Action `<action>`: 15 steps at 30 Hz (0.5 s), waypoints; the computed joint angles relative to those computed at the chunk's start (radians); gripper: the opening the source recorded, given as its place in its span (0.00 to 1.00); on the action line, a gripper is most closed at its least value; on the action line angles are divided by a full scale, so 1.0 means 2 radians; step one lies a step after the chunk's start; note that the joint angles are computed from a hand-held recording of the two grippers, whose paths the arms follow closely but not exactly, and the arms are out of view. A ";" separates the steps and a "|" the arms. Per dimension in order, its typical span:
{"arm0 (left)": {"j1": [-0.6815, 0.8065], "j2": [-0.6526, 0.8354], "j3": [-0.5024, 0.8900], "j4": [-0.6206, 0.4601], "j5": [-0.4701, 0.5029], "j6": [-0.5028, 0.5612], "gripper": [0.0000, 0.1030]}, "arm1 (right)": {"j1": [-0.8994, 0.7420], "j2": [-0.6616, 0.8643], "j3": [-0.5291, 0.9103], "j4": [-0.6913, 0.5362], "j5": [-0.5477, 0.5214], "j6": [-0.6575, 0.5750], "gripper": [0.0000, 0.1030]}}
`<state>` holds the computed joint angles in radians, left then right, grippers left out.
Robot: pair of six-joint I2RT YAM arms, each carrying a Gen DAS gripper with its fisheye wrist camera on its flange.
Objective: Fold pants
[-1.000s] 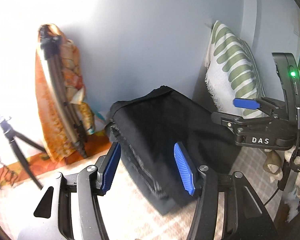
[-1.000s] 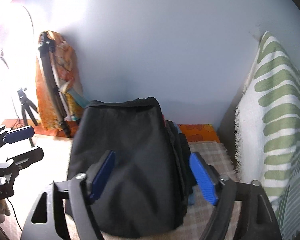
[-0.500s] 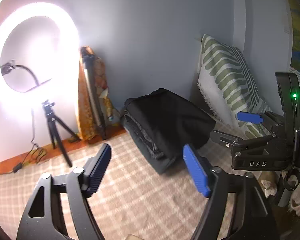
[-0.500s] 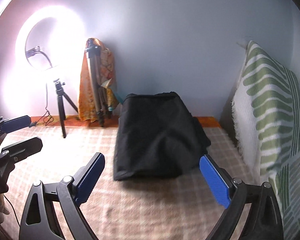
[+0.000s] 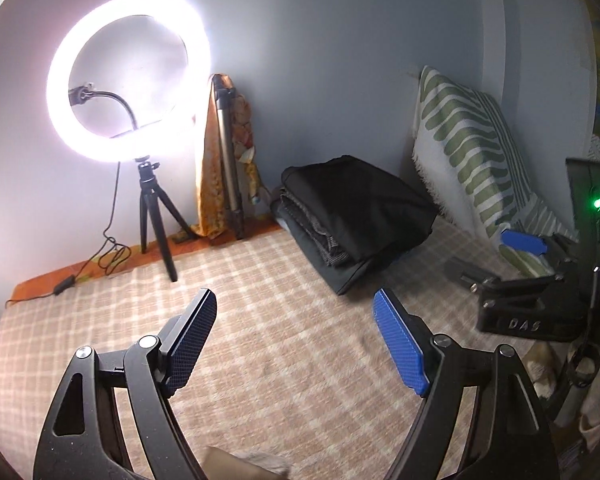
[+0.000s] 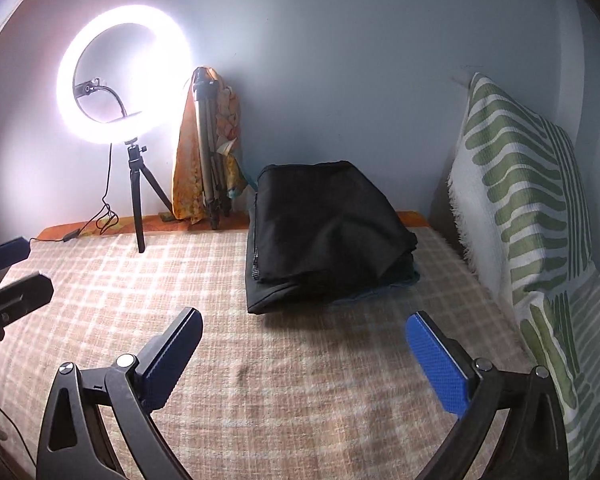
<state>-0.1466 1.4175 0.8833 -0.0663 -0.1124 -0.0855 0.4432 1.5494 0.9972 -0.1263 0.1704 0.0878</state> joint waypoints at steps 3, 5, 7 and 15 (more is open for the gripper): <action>-0.003 -0.004 -0.009 0.003 -0.002 0.001 0.79 | -0.003 -0.004 -0.009 0.011 0.000 0.003 1.00; -0.003 -0.005 -0.013 0.003 -0.002 -0.004 0.79 | -0.003 -0.003 -0.013 0.016 -0.001 0.003 1.00; -0.007 -0.002 -0.014 0.003 -0.014 -0.002 0.80 | -0.001 0.001 -0.012 0.017 0.000 0.001 1.00; -0.017 0.000 -0.017 0.009 -0.026 0.005 0.80 | 0.011 0.002 -0.016 0.023 0.016 -0.014 1.00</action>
<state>-0.1796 1.4168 0.8495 -0.0489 -0.1639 -0.0750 0.4661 1.5524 0.9652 -0.0793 0.2031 0.0589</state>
